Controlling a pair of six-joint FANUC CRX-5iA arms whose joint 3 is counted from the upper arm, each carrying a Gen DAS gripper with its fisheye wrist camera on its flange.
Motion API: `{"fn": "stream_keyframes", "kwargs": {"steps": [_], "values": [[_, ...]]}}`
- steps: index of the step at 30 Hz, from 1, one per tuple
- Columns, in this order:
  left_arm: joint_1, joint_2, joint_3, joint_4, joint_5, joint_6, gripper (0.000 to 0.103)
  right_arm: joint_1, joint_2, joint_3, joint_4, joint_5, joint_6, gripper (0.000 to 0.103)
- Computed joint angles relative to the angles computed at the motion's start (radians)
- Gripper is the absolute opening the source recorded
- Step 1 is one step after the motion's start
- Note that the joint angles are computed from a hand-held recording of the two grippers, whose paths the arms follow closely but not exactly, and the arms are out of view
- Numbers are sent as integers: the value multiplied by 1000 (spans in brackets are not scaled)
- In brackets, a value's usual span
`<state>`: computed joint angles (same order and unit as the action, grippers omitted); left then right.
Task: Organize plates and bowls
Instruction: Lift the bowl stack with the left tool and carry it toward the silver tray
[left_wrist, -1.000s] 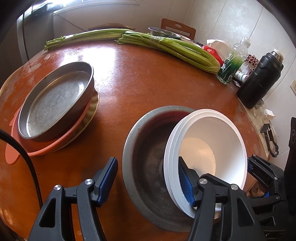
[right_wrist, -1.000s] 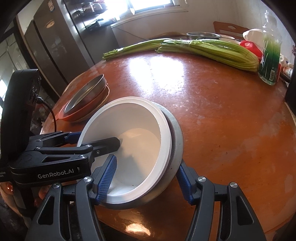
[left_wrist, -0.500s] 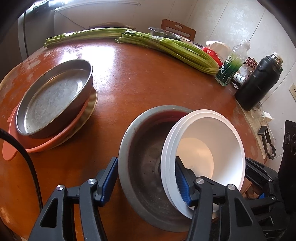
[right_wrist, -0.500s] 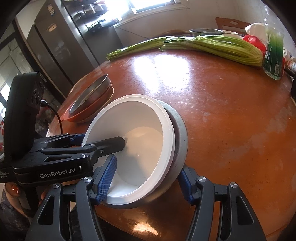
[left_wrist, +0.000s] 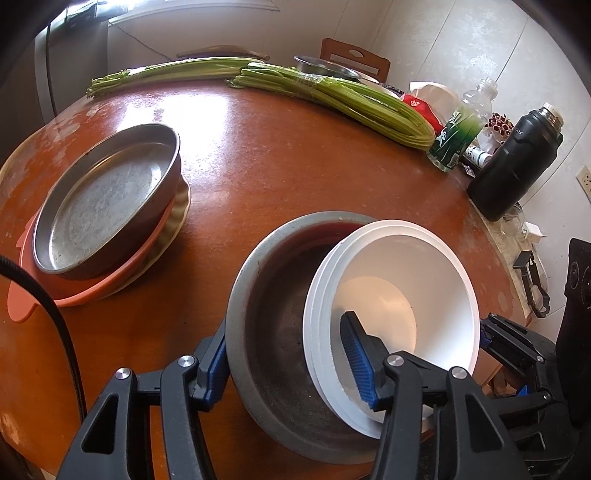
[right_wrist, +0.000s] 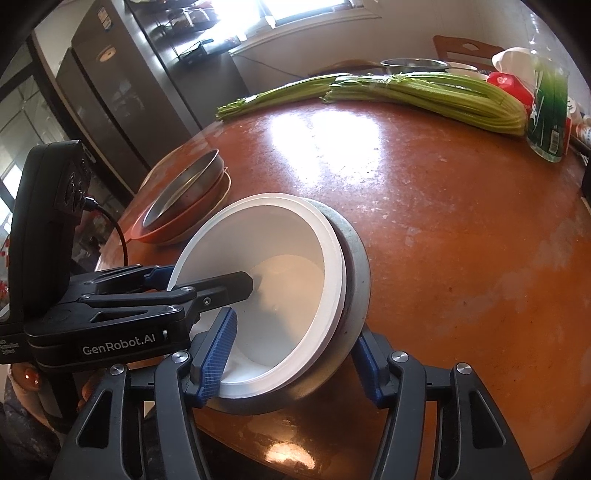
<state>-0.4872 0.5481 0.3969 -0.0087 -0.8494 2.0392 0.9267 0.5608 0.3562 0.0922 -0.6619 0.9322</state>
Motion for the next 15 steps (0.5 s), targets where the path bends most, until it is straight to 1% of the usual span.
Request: {"fn": "stream_keyframes", "kwargs": {"steps": [6, 15], "values": [[-1, -7, -3, -1, 6, 3, 54, 5, -12, -20, 26, 19, -14, 63], [-7, -21, 5, -25, -4, 17, 54, 5, -23, -17, 26, 18, -7, 63]]}}
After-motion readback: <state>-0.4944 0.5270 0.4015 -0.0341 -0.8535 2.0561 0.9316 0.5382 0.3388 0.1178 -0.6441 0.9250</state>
